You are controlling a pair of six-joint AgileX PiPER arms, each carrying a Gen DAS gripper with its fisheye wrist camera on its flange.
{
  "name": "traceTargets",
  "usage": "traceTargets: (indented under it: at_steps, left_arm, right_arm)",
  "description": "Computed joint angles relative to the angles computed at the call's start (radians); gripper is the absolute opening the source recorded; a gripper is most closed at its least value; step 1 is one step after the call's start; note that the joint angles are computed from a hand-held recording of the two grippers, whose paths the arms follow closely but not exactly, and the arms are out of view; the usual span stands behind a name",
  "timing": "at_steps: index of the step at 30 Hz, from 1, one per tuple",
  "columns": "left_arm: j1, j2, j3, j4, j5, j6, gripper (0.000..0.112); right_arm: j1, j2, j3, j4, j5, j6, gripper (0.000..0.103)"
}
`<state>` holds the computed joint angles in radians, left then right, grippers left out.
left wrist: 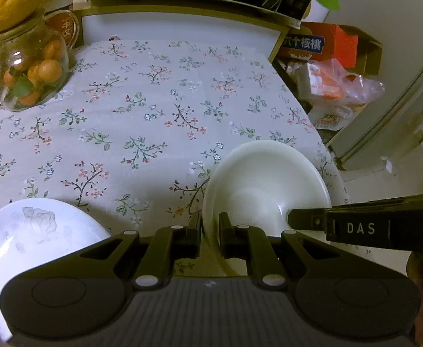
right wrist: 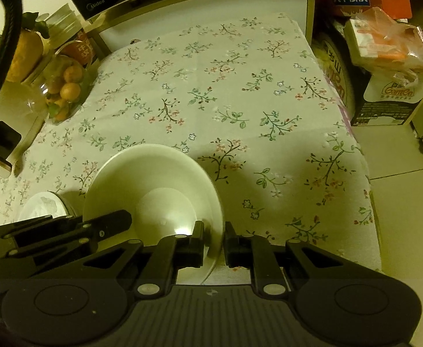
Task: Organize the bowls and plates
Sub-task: 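Lift the bowls and lower them onto the rose-print plate stack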
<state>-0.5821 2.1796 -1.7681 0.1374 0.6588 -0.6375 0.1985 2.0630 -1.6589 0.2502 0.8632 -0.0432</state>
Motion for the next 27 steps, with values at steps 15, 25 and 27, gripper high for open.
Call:
traceTargets:
  at_steps: [15, 25, 27]
  left_arm:
    - [-0.022, -0.040, 0.023, 0.148, 0.031, -0.138, 0.011]
    - [-0.043, -0.075, 0.055, 0.264, 0.043, -0.231, 0.011]
    - [-0.043, -0.094, 0.075, 0.304, 0.044, -0.271, 0.011]
  right_arm:
    - [0.042, -0.026, 0.005, -0.010, -0.046, 0.008, 0.013]
    - [0.062, -0.046, 0.012, -0.032, -0.065, 0.034, 0.013]
    - [0.077, -0.047, 0.002, -0.038, -0.067, 0.043, 0.014]
